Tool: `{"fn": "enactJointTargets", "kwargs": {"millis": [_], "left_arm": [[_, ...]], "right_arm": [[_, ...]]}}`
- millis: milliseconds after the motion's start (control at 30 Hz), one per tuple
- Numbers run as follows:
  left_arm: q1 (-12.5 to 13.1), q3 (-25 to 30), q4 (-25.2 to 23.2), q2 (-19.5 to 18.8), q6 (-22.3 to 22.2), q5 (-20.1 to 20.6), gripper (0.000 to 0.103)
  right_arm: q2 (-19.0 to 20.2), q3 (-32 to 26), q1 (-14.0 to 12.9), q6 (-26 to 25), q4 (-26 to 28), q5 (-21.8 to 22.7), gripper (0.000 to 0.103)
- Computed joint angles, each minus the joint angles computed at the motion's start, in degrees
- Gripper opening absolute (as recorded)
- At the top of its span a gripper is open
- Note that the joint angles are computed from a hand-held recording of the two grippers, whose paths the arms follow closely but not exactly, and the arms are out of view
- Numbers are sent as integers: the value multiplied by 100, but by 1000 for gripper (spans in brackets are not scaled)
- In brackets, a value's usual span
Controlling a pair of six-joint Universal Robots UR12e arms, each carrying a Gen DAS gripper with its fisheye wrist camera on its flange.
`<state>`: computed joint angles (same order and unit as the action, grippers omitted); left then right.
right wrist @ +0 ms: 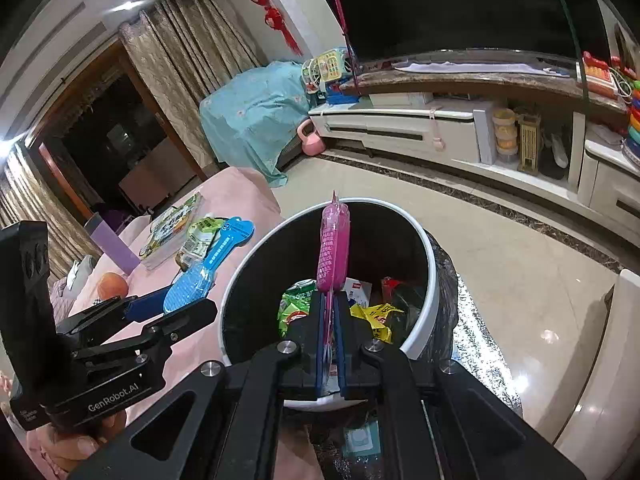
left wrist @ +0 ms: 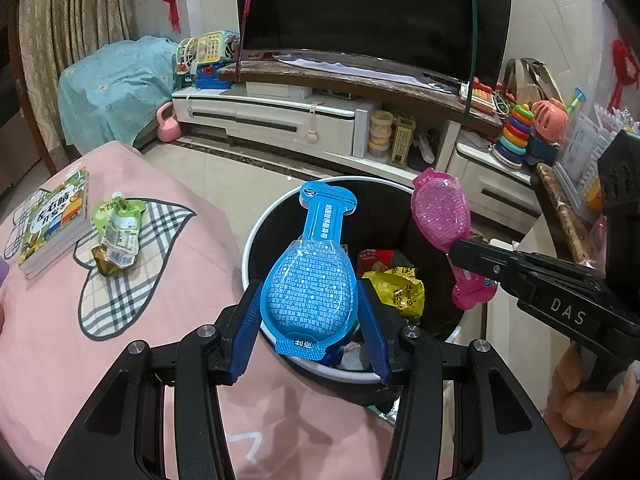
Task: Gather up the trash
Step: 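Carry the blue toy and pink brush over the trash bin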
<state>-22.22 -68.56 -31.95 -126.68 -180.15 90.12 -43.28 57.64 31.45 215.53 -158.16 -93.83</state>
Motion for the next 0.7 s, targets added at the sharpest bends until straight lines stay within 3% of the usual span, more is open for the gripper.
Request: {"fn": "enactJointTargets", "kwargs": {"millis": [700], "left_arm": [[-25, 350, -391, -242, 51, 121, 46]], "right_arm": [[141, -274, -54, 3, 355, 85, 5]]}}
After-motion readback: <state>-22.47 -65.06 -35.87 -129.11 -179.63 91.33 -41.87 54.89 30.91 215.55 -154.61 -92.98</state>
